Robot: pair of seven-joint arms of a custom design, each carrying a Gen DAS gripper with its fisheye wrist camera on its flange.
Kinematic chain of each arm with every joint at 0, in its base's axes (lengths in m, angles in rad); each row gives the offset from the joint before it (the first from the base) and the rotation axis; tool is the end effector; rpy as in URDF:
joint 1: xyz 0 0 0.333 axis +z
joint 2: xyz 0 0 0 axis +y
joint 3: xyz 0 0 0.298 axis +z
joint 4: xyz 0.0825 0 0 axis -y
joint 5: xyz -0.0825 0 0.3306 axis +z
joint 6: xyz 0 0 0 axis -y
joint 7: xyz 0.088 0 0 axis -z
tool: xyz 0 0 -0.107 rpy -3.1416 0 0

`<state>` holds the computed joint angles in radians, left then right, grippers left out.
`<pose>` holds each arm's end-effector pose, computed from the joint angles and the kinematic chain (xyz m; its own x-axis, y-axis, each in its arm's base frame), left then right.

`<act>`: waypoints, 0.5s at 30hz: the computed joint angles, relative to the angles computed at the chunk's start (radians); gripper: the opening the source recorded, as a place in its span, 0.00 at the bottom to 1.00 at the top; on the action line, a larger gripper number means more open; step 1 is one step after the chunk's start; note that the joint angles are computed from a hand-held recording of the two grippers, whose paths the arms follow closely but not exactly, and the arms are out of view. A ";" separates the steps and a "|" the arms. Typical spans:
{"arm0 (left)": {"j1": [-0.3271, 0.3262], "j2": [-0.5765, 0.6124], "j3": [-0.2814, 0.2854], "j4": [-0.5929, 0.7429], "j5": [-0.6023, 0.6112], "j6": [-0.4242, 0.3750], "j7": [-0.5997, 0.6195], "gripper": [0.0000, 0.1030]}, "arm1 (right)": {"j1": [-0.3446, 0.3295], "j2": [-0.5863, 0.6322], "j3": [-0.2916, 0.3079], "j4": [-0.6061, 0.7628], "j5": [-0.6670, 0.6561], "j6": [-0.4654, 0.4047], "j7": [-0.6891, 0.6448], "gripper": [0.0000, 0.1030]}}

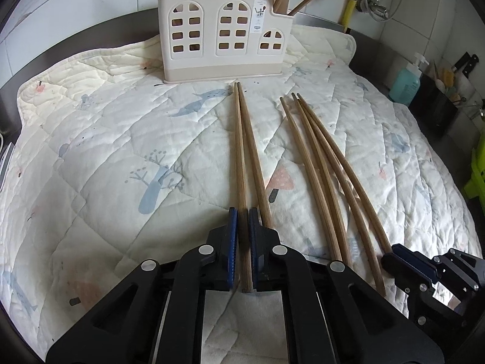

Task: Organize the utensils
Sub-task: 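Move both grippers back to the chopsticks and close on the next ones, then lift the left gripper's chopstick upright while the right gripper lifts its chopstick toward the holder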

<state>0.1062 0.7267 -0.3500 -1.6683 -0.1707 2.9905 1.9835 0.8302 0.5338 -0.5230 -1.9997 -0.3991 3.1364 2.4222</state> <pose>0.6702 -0.1051 0.2936 -0.3623 -0.9264 0.1023 -0.7547 0.2272 -0.6155 0.5572 0.2469 0.3099 0.0167 -0.9994 -0.0305 -0.7618 0.0070 -0.6478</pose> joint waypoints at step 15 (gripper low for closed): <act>0.124 -0.053 -0.129 -0.044 -0.071 0.019 0.117 0.05 | 0.336 -0.055 -0.406 -0.091 0.026 0.113 -0.006 0.06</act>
<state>0.2307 0.6734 -0.4795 -1.7120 -0.2413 3.0099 2.1008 1.1666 0.4786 -0.9286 -2.0906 -0.3735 3.2497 2.4165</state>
